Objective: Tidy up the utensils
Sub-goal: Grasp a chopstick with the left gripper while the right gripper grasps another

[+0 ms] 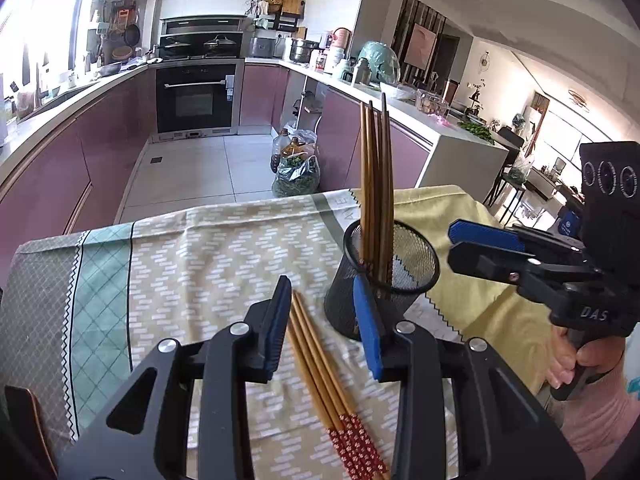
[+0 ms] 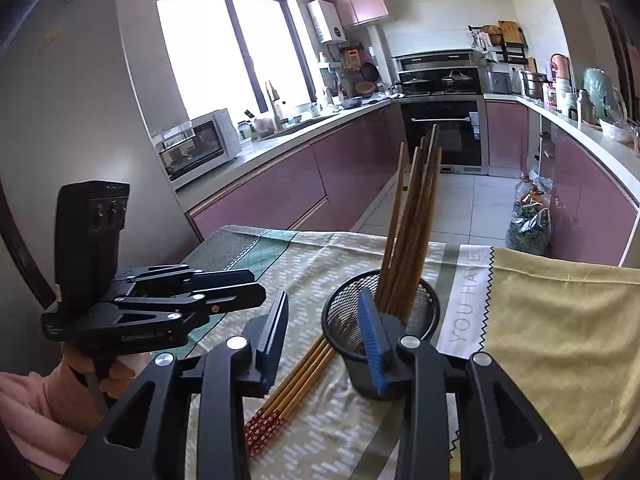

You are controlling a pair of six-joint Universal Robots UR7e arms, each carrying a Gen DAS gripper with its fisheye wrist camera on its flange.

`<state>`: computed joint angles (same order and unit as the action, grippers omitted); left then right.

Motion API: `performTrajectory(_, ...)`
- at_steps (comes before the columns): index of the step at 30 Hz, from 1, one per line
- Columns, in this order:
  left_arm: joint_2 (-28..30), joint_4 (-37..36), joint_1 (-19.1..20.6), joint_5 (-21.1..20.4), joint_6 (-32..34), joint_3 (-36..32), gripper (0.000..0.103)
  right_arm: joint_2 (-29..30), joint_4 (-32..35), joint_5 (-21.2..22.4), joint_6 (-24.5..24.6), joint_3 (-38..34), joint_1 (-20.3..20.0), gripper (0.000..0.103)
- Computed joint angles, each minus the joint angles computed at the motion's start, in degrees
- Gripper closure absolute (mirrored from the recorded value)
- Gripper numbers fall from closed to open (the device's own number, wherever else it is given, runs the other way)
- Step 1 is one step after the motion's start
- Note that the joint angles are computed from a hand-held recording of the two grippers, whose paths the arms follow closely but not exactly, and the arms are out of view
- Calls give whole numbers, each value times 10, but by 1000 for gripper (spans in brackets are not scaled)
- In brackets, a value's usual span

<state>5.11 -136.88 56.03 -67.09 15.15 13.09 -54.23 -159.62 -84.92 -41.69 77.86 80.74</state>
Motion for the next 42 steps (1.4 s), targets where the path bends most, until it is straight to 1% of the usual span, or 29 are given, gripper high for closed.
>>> performTrajectory(2,-34,-24,4,1,-1,75,70,-6,9,2,-8,16,-1,65)
performTrajectory(3,-43,-34,5,7,-2,100,70,-8,11,1,-10,22,-3,65)
performTrajectory(7,-64,-34,14,12,-17,161,70,1,28,-16,-3,33,-6,65)
performTrajectory(10,-68,-29,20,12,-31,182,70,15,43,-33,13,33,-10,65)
performTrajectory(14,-64,-11,27,13,-46,185,70,28,54,-50,34,31,-15,65)
performTrajectory(18,-63,-11,30,16,-51,190,70,34,58,-63,47,31,-16,65)
performTrajectory(21,-63,-16,29,25,-48,196,70,36,53,-77,45,36,-15,65)
performTrajectory(28,-55,-10,26,38,-39,187,70,41,34,-99,33,45,-9,65)
performTrajectory(39,-38,5,25,54,-41,155,70,49,29,-119,28,41,-3,65)
performTrajectory(42,-37,5,26,54,-43,153,73,55,25,-128,28,39,1,65)
